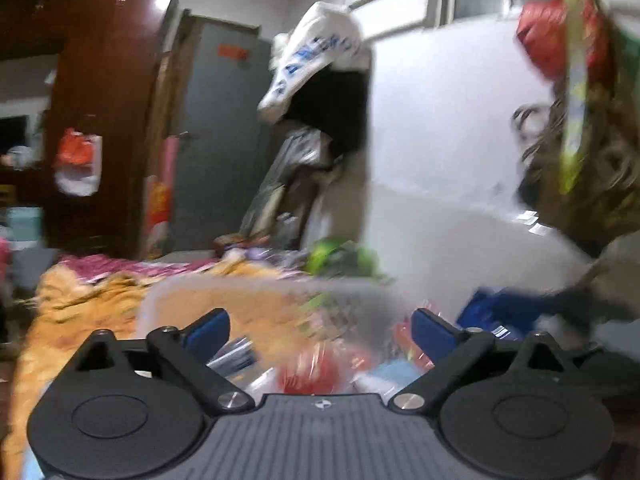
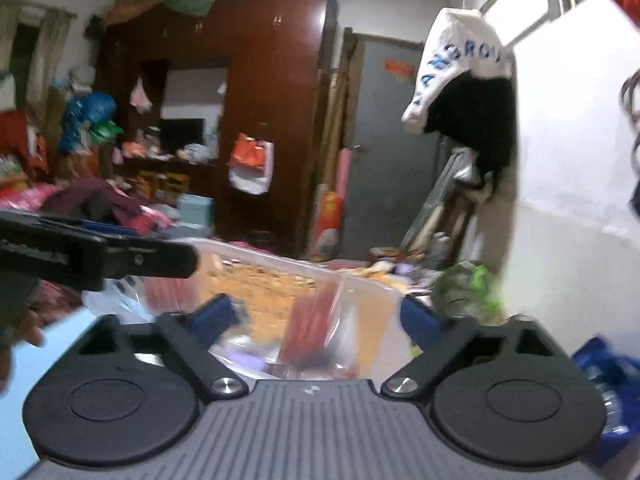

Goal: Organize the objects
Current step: 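Release the red ball and pink box into the white basket, then lower both grippers toward the remaining boxes beside the basket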

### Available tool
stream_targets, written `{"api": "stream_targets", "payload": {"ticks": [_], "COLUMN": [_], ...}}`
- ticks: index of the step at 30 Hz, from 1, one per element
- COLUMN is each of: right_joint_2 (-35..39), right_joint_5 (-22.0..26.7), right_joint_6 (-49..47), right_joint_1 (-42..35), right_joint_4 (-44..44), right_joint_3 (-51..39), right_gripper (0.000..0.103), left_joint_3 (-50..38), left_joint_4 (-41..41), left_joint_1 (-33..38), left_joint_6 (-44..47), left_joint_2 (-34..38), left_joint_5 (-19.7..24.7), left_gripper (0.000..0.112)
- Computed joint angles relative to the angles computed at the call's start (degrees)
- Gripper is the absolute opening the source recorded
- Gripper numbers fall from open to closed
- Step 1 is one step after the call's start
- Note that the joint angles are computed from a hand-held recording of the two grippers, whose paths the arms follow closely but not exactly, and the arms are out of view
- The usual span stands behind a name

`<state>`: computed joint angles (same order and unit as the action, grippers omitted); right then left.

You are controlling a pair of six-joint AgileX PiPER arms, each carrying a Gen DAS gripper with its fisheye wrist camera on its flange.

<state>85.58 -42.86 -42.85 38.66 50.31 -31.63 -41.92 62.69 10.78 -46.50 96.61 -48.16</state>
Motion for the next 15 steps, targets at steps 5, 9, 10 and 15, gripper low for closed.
{"api": "stream_targets", "payload": {"ticks": [5,9,10,15], "right_joint_2": [-5.00,-0.01,2.42,8.25], "right_joint_5": [-10.66,-15.11,-15.41,-11.86], "right_joint_6": [16.96,25.75,26.81,31.80], "right_joint_1": [4.96,8.32,8.58,4.69], "right_joint_4": [-6.46,-7.21,-7.52,-15.50], "right_joint_3": [14.16,19.02,18.94,16.67], "right_gripper": [0.103,0.103,0.103,0.102], "left_joint_3": [11.22,15.78,16.47,18.15], "left_joint_4": [2.86,8.39,8.43,4.46], "left_joint_1": [10.81,18.39,18.77,21.28], "left_joint_6": [10.75,18.11,20.38,32.19], "left_joint_2": [-1.62,-0.19,0.44,7.11], "left_joint_5": [-14.76,-16.07,-14.96,-12.81], "left_gripper": [0.097,0.097,0.097,0.089]}}
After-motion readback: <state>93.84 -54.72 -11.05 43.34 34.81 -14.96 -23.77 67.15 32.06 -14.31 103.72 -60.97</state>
